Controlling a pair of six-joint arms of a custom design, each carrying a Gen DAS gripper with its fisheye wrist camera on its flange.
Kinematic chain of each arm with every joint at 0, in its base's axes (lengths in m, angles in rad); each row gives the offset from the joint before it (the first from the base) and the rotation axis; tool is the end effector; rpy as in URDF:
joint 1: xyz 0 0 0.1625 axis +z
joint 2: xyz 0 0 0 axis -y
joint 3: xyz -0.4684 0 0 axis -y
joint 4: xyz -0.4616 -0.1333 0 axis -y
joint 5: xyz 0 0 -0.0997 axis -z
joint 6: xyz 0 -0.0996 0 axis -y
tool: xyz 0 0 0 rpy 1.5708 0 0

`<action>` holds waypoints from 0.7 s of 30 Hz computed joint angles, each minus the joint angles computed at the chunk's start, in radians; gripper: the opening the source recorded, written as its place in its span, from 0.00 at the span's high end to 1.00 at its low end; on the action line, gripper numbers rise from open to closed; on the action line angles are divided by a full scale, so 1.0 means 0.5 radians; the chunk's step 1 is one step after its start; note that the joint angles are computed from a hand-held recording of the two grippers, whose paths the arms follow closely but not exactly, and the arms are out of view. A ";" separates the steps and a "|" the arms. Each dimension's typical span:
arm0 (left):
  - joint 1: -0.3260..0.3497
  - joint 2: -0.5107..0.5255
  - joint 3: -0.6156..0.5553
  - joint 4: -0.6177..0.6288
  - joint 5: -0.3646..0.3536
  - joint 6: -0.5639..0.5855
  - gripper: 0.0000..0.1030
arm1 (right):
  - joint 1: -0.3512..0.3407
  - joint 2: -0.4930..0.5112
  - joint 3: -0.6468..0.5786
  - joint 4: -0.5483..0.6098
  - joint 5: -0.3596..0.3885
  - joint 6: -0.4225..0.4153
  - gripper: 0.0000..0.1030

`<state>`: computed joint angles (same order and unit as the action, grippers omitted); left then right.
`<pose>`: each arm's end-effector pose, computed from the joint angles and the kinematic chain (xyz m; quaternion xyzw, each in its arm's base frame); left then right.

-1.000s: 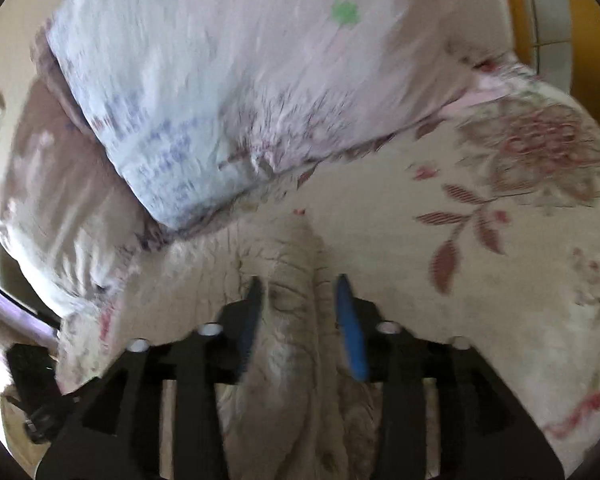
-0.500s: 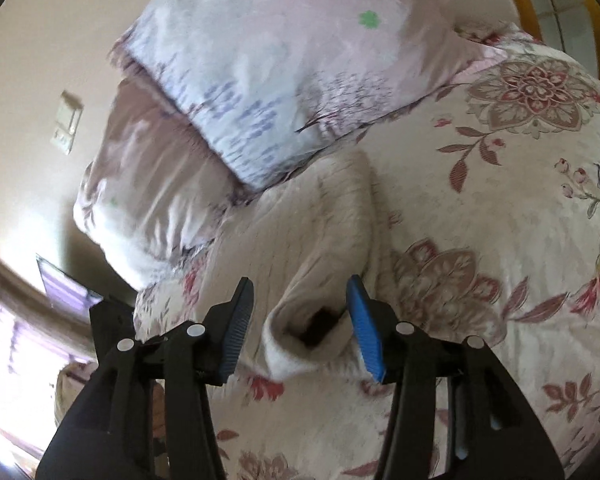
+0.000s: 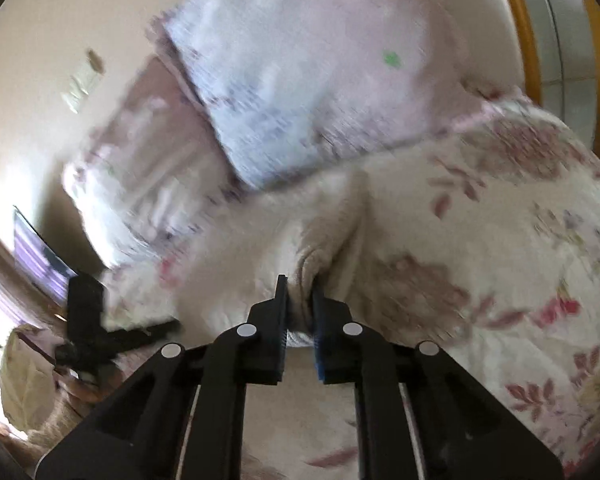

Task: Fold small clothes

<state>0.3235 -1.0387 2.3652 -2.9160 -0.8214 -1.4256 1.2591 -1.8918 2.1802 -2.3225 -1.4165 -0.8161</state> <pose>-0.3630 -0.3339 0.0472 -0.0863 0.9266 -0.3580 0.0765 0.0102 -0.4529 0.4322 0.2593 -0.9353 0.2336 0.0589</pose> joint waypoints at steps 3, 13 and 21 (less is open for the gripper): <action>0.007 -0.001 -0.001 0.000 -0.013 0.026 0.37 | -0.039 0.114 0.003 -0.031 -0.273 0.088 0.90; 0.033 0.007 0.008 -0.100 -0.068 0.113 0.36 | -0.116 0.242 -0.225 0.305 0.061 0.362 0.48; 0.060 0.045 0.024 -0.244 -0.169 0.180 0.82 | -0.019 0.300 -0.137 0.086 -0.030 0.283 0.82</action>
<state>0.3533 -1.0164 2.3771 -3.0382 -0.9060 -1.3358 1.2494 -1.7419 2.1119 -2.2797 -1.4317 -0.6746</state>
